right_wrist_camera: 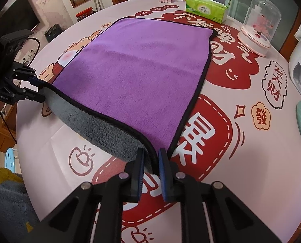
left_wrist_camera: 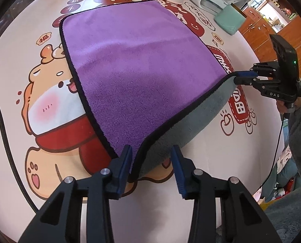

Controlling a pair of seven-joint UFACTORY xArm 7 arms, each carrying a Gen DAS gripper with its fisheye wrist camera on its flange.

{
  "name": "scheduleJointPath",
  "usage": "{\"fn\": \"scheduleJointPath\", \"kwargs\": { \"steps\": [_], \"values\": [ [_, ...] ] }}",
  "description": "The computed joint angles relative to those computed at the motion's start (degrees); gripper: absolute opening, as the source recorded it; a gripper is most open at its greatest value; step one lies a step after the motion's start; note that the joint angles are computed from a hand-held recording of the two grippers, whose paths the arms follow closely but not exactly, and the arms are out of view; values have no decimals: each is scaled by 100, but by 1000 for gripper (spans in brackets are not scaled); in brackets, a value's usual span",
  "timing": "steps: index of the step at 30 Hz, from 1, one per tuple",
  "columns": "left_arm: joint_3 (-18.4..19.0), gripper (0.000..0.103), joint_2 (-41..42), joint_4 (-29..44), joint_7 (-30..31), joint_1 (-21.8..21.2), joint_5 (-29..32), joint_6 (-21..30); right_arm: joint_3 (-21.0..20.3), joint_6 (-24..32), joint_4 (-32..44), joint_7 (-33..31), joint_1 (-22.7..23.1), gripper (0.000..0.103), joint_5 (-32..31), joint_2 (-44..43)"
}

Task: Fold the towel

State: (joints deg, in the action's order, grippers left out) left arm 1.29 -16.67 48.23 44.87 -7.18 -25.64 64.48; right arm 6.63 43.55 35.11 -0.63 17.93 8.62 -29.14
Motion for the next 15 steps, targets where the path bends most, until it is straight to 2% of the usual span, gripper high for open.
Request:
{"fn": "scheduleJointPath", "kwargs": {
  "steps": [3, 6, 11, 15],
  "values": [
    [-13, 38, -7, 11, -21, 3, 34, -6, -1, -1, 10, -7, -1, 14, -13, 12],
    [-22, 24, 2, 33, -43, 10, 86, -11, 0, -17, 8, -8, -2, 14, -18, 13],
    [-3, 19, 34, 81, -20, 25, 118, 54, 2, -26, 1, -5, -6, 14, -27, 4],
    [-42, 10, 15, 60, -61, 33, 214, -15, 28, -40, -2, 30, -20, 14, -72, -2]
  ]
}}
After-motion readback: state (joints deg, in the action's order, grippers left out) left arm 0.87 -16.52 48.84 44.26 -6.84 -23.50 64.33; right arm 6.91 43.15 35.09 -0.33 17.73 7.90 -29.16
